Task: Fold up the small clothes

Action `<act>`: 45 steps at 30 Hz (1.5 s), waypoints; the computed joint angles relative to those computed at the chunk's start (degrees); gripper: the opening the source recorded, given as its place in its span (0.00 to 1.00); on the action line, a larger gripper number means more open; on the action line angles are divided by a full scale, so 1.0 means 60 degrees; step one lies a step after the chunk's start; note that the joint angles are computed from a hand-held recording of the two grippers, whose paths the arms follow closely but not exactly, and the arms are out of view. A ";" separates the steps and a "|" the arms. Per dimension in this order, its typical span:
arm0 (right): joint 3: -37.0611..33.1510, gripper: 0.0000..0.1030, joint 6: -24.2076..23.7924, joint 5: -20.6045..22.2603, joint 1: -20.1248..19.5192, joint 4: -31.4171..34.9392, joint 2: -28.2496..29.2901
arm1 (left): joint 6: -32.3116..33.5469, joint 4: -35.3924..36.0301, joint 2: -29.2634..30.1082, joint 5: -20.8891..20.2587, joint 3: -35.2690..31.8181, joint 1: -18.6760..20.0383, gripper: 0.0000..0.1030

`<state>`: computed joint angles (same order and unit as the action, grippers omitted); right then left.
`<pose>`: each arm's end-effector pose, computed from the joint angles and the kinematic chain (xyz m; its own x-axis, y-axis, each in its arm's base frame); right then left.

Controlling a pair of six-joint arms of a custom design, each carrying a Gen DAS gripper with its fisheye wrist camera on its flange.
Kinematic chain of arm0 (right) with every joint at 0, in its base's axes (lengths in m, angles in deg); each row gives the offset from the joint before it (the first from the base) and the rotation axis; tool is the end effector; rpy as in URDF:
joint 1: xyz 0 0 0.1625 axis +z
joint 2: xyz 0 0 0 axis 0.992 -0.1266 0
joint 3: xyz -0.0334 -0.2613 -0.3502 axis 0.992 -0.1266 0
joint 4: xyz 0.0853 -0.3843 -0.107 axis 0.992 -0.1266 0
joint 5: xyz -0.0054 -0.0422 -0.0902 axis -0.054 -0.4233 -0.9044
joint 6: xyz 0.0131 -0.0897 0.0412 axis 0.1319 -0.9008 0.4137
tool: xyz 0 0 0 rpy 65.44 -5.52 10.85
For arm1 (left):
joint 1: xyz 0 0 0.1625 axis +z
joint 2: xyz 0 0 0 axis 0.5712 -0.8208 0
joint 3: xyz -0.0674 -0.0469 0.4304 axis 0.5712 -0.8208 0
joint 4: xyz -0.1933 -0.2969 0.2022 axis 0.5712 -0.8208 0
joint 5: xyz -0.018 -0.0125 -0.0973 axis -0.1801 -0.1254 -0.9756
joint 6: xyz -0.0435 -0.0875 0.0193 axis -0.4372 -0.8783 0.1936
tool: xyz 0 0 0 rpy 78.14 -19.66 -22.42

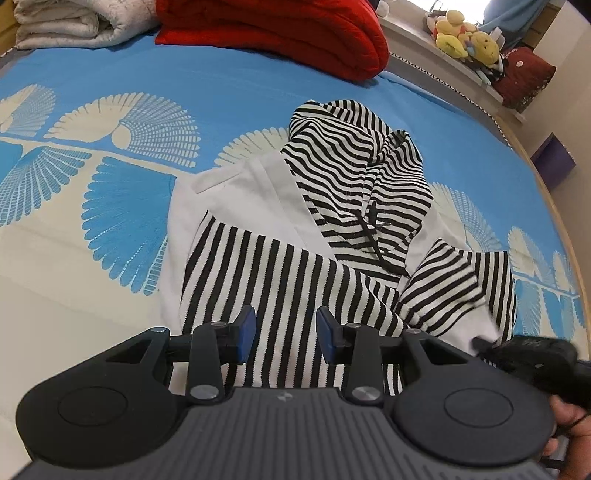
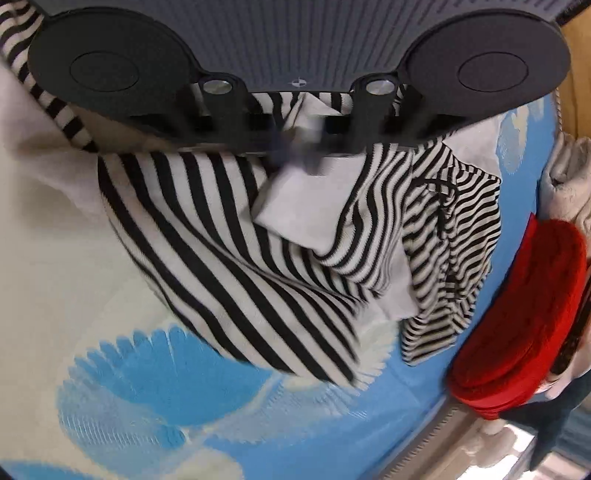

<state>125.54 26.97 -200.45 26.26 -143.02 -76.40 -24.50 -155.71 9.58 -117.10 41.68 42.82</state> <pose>0.2972 -0.6282 -0.0370 -0.8499 0.5220 0.0717 0.3348 0.6400 -0.6916 0.0484 -0.6676 0.4164 -0.8522 -0.0542 -0.5203 0.2142 0.8713 -0.4416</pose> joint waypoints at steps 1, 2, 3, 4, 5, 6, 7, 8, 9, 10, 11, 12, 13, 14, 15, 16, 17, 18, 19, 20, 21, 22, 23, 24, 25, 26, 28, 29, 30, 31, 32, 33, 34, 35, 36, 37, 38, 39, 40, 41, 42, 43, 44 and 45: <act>-0.0048 0.04 -0.0460 -0.0343 0.0147 -0.0455 0.0095 | 0.0013 0.0008 -0.0011 -0.0011 -0.0021 0.0015 0.39; -0.0078 0.04 -0.1229 -0.0585 0.0300 -0.0962 0.0119 | 0.0025 0.0000 -0.0019 -0.0009 -0.0057 0.0033 0.39; -0.0235 0.04 -0.2229 -0.0861 0.0469 -0.1578 0.0241 | 0.0024 -0.0014 -0.0034 0.0006 -0.0088 0.0054 0.39; -0.0510 0.04 -0.3229 -0.1153 0.0743 -0.2098 0.0352 | 0.0006 -0.0024 -0.0049 0.0029 -0.0122 0.0072 0.39; -0.0740 0.04 -0.4229 -0.1044 0.0987 -0.2715 0.0428 | -0.0026 -0.0040 -0.0071 0.0056 -0.0163 0.0103 0.39; -0.0869 0.04 -0.5229 -0.0536 0.1211 -0.3430 0.0447 | -0.0070 -0.0062 -0.0092 0.0095 -0.0206 0.0133 0.39; -0.0897 0.04 -0.6229 0.0372 0.1312 -0.4215 0.0491 | -0.0107 -0.0078 -0.0103 0.0122 -0.0247 0.0155 0.39; -0.0792 0.04 -0.7002 0.1372 0.1357 -0.4680 0.0466 | -0.0150 -0.0092 -0.0115 0.0147 -0.0289 0.0184 0.39; -0.0682 0.04 -0.7397 0.2371 0.1348 -0.4820 0.0407 | -0.0192 -0.0075 -0.0122 0.0167 -0.0336 0.0210 0.39; -0.0557 0.04 -0.7431 0.3371 0.1313 -0.4732 0.0348 | -0.0167 -0.0119 -0.0119 0.0177 -0.0376 0.0239 0.39; -0.0524 0.05 -0.7222 0.4361 0.1236 -0.4520 0.0343 | -0.0205 -0.0103 -0.0117 0.0176 -0.0427 0.0269 0.39; -0.0543 0.16 -0.6840 0.4986 0.1161 -0.4206 0.0344 | -0.0226 -0.0097 -0.0117 0.0174 -0.0460 0.0290 0.39; -0.0628 0.29 -0.6404 0.5252 0.1129 -0.3801 0.0380 | -0.0249 -0.0090 -0.0119 0.0192 -0.0488 0.0313 0.39; -0.0728 0.54 -0.5950 0.5281 0.1111 -0.3407 0.0416 | -0.0265 -0.0086 -0.0119 0.0213 -0.0496 0.0327 0.39; -0.0830 0.61 -0.5624 0.5038 0.1111 -0.3071 0.0454 | -0.0271 -0.0057 -0.0127 0.0219 -0.0494 0.0342 0.39; -0.0913 0.60 -0.5368 0.4639 0.1134 -0.2860 0.0487 | -0.0271 -0.0011 -0.0121 0.0215 -0.0497 0.0360 0.39; -0.0944 0.60 -0.5073 0.4219 0.1150 -0.2779 0.0512 | -0.0272 0.0049 -0.0110 0.0188 -0.0495 0.0381 0.39; -0.0935 0.60 -0.4878 0.3784 0.1164 -0.2684 0.0481 | -0.0294 0.0159 -0.0091 0.0129 -0.0506 0.0411 0.39; -0.0929 0.60 -0.4700 0.3221 0.1215 -0.2630 0.0459 | -0.0333 0.0269 -0.0067 0.0043 -0.0509 0.0454 0.39; -0.0914 0.60 -0.4588 0.2543 0.1265 -0.2577 0.0424 | -0.0413 0.0412 -0.0035 -0.0063 -0.0542 0.0501 0.39; -0.0766 0.59 -0.4457 0.1900 0.1353 -0.2505 0.0323 | -0.0557 0.0612 0.0009 -0.0224 -0.0587 0.0568 0.39; -0.0819 0.59 -0.4275 0.1130 0.1432 -0.2214 0.0301 | -0.0745 0.0827 0.0046 -0.0404 -0.0623 0.0643 0.39; -0.0776 0.59 -0.4065 0.0495 0.1466 -0.1958 0.0275 | -0.0941 0.1025 0.0084 -0.0612 -0.0650 0.0725 0.39; -0.0708 0.59 -0.3760 -0.0129 0.1480 -0.1577 0.0202 | -0.1179 0.1281 0.0150 -0.0878 -0.0707 0.0819 0.39; -0.0577 0.59 -0.3461 -0.0538 0.1406 -0.1252 0.0125 | -0.1414 0.1512 0.0218 -0.1110 -0.0747 0.0899 0.39; -0.0522 0.58 -0.2903 -0.1051 0.1362 -0.0571 0.0017 | -0.1610 0.1687 0.0274 -0.1324 -0.0766 0.0962 0.39; -0.0289 0.58 -0.1616 -0.1691 0.1298 0.0529 -0.0212 | -0.1935 0.1949 0.0399 -0.1744 -0.0745 0.1074 0.39; -0.0083 0.58 -0.0983 -0.1741 0.1192 0.0849 -0.0368 | -0.2083 0.2085 0.0461 -0.1863 -0.0740 0.1109 0.39; 0.0109 0.58 -0.0535 -0.1648 0.1082 0.0936 -0.0470 | -0.2216 0.2154 0.0505 -0.1888 -0.0704 0.1120 0.39; 0.0349 0.58 -0.0063 -0.1537 0.0967 0.0954 -0.0603 | -0.2323 0.2228 0.0548 -0.1879 -0.0656 0.1117 0.39; 0.0561 0.58 0.0344 -0.1359 0.0860 0.0930 -0.0732 | -0.2323 0.2260 0.0573 -0.1838 -0.0603 0.1100 0.39; 0.0708 0.58 0.0576 -0.1326 0.0791 0.0929 -0.0821 | -0.2263 0.2254 0.0594 -0.1705 -0.0530 0.1058 0.38; 0.0838 0.58 0.0913 -0.1309 0.0729 0.1000 -0.0903 | -0.2156 0.2154 0.0600 -0.1525 -0.0441 0.1000 0.38; 0.0847 0.58 0.1248 -0.1373 0.0711 0.1223 -0.0944 | -0.2079 0.2077 0.0588 -0.1392 -0.0368 0.0947 0.38; 0.0882 0.58 0.1514 -0.1381 0.0672 0.1365 -0.0986 | -0.2023 0.2022 0.0573 -0.1287 -0.0317 0.0901 0.37; 0.0918 0.58 0.1685 -0.1307 0.0623 0.1308 -0.0988 | -0.1962 0.1956 0.0555 -0.1175 -0.0260 0.0856 0.37; 0.0960 0.58 0.1747 -0.1183 0.0556 0.1190 -0.0981 | -0.1904 0.1824 0.0527 -0.1006 -0.0166 0.0803 0.27; 0.0983 0.58 0.1868 -0.1066 0.0527 0.1157 -0.0990 | -0.1763 0.1677 0.0504 -0.0839 -0.0070 0.0750 0.04; 0.1016 0.58 0.2013 -0.0929 0.0489 0.1136 -0.0984 | -0.1500 0.1560 0.0480 -0.0665 0.0002 0.0687 0.01; 0.1037 0.58 0.2158 -0.0810 0.0455 0.1152 -0.0987 | -0.1172 0.1324 0.0434 -0.0503 0.0118 0.0614 0.00; 0.1025 0.58 0.2223 -0.0770 0.0446 0.1239 -0.1002 | -0.0839 0.0918 0.0354 -0.0313 0.0290 0.0508 0.00; 0.1031 0.58 0.2327 -0.0801 0.0443 0.1263 -0.1008 | -0.0576 0.0571 0.0274 -0.0196 0.0382 0.0408 0.00; 0.1000 0.58 0.2424 -0.0871 0.0462 0.1366 -0.1010 | -0.0354 0.0318 0.0157 -0.0198 0.0436 0.0318 0.00; 0.1007 0.58 0.2380 -0.0945 0.0479 0.1301 -0.0986 | -0.0174 0.0078 0.0022 -0.0276 0.0453 0.0235 0.00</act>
<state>131.59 41.25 -206.12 29.14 -135.22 -82.32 -25.54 -155.24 9.71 -118.76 44.40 44.23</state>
